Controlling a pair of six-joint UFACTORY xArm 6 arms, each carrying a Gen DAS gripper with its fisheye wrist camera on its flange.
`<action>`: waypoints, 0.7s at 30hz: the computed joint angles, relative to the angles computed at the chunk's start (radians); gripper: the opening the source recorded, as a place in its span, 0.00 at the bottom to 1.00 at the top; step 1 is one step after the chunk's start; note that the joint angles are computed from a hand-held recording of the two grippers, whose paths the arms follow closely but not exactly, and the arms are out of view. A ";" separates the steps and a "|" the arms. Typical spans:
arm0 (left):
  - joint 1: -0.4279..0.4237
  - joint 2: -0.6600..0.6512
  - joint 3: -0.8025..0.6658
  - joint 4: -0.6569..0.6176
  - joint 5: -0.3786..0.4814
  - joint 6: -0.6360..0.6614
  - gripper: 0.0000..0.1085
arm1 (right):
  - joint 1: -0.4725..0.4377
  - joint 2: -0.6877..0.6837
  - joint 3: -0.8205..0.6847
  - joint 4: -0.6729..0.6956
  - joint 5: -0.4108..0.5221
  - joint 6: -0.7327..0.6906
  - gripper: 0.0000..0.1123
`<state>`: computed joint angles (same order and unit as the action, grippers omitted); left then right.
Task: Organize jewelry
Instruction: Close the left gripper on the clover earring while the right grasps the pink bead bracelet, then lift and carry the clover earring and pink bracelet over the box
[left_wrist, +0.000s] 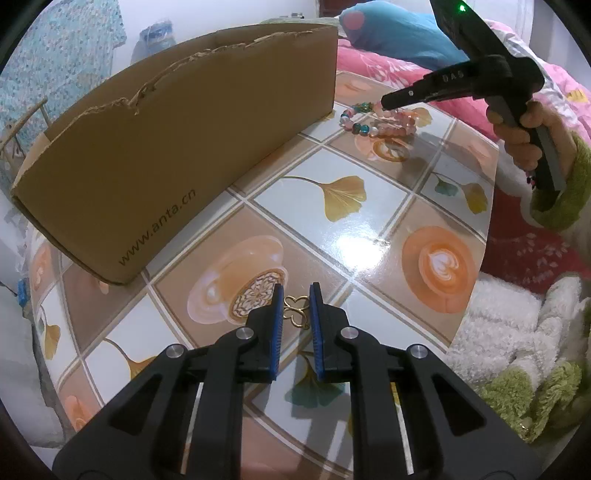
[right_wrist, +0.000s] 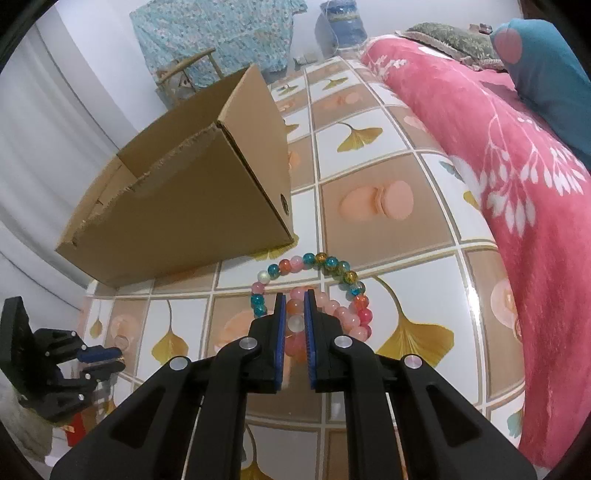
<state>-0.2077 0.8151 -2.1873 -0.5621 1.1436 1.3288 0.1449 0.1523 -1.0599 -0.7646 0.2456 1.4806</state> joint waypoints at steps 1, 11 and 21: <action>-0.001 -0.007 0.013 -0.002 -0.010 0.003 0.12 | -0.002 -0.003 0.003 -0.008 -0.005 0.009 0.09; 0.001 -0.077 0.133 -0.034 -0.077 0.054 0.12 | -0.012 -0.038 0.020 -0.081 -0.030 0.079 0.09; 0.013 -0.128 0.173 -0.111 -0.104 0.073 0.12 | -0.027 -0.101 0.052 -0.215 -0.075 0.216 0.09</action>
